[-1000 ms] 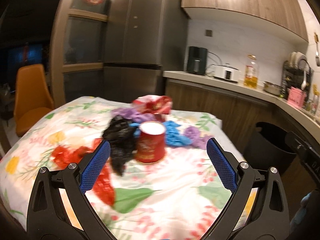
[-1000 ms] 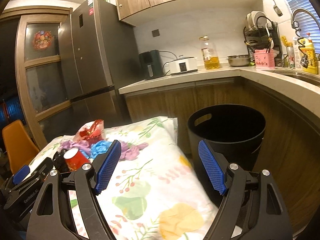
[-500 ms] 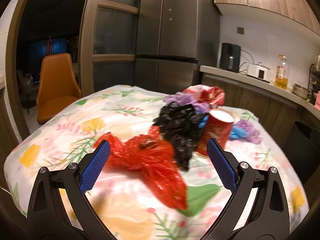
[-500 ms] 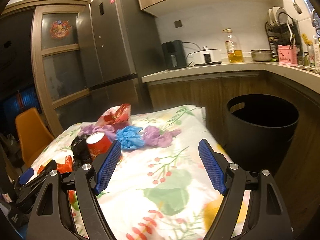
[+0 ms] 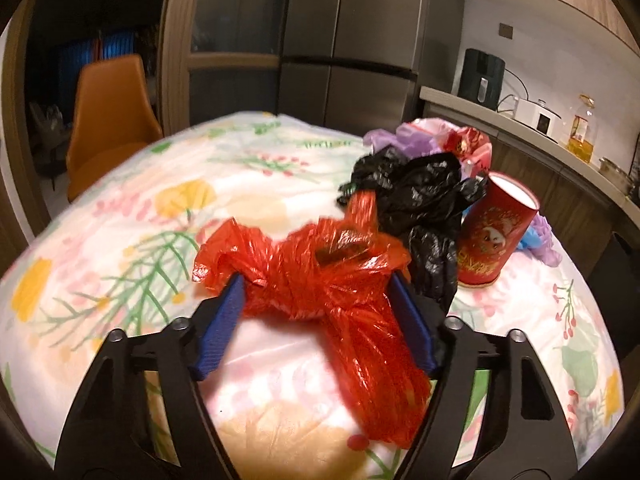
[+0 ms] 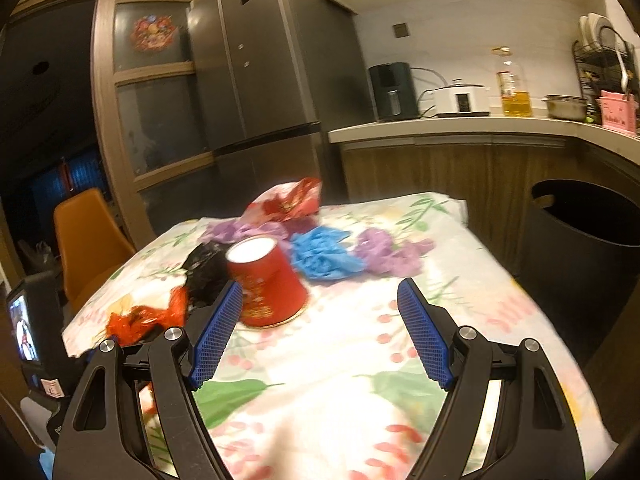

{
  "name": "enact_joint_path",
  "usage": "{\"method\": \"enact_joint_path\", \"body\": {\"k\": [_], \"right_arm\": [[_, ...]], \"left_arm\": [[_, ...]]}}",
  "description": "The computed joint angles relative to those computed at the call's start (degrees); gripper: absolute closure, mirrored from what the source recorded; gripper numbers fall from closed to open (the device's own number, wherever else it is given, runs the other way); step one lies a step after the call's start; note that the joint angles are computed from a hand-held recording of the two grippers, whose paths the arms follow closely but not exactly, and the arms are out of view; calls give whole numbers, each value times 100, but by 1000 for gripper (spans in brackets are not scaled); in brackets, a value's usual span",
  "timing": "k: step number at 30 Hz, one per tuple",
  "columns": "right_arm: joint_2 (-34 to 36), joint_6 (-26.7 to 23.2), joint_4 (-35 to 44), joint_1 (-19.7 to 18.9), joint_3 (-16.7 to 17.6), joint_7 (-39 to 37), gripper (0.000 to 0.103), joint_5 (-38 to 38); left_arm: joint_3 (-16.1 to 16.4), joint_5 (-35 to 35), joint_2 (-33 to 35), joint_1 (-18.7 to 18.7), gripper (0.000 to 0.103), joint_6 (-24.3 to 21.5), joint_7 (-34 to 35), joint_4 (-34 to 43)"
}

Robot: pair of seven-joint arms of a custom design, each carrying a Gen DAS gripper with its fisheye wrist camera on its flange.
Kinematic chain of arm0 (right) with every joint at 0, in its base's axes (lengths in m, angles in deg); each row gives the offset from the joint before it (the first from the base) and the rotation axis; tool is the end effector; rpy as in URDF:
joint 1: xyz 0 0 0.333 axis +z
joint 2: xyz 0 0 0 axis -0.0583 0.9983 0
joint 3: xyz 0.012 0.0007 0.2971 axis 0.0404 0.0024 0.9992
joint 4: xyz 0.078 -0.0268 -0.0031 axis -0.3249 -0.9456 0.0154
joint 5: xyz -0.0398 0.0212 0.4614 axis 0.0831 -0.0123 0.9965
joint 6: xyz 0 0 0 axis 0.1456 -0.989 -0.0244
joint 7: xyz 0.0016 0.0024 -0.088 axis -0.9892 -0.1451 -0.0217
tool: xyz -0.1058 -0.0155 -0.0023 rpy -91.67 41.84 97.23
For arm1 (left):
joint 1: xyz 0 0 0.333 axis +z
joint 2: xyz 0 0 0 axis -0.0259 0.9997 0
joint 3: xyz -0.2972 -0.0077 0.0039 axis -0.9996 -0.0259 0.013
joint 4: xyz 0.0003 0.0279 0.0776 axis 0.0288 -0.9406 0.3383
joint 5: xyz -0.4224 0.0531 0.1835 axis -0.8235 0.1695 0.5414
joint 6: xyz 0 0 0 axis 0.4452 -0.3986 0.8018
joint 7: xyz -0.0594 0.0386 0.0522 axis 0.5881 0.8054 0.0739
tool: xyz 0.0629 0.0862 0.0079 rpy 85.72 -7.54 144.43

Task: Collect trash
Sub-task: 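Grasp the red bag with the left tool while the right tool grasps the black bag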

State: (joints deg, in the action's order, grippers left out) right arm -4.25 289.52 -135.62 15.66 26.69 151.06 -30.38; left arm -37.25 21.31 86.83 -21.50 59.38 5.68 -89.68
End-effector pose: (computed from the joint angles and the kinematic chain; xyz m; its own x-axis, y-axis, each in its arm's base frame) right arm 0.5285 0.2356 0.4042 0.3409 -0.9200 -0.1937 -0.4042 0.0426 -0.9137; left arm 0.4997 -0.3580 0.3859 0.4389 -0.8899 0.1245 -0.4571 -0.3404 -0.8217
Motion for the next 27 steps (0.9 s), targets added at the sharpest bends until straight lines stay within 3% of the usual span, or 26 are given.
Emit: {"method": "enact_joint_path", "body": {"k": [5,8,15,23,27], "right_arm": [[328,-84,339,28,106,289,25,-516],[537,-192,551,4,229,395,26,-745],[1091,-467,1126,42,554,-144,32,-465],[1483,-988,1647,6,823,-741,43,20],[1689,-1440,1864,-622,1491,-849,64,-61]], "left_arm": [[82,135,-188,133,62,641,-283,-279],[39,241,-454,203,67,759,-503,-528],[-254,276,-1454,416,68,428,-1010,-1250],[-399,72,-1663,594,68,283,-860,-1365],[-413,71,-1650,649,68,342,-852,-1352]]}}
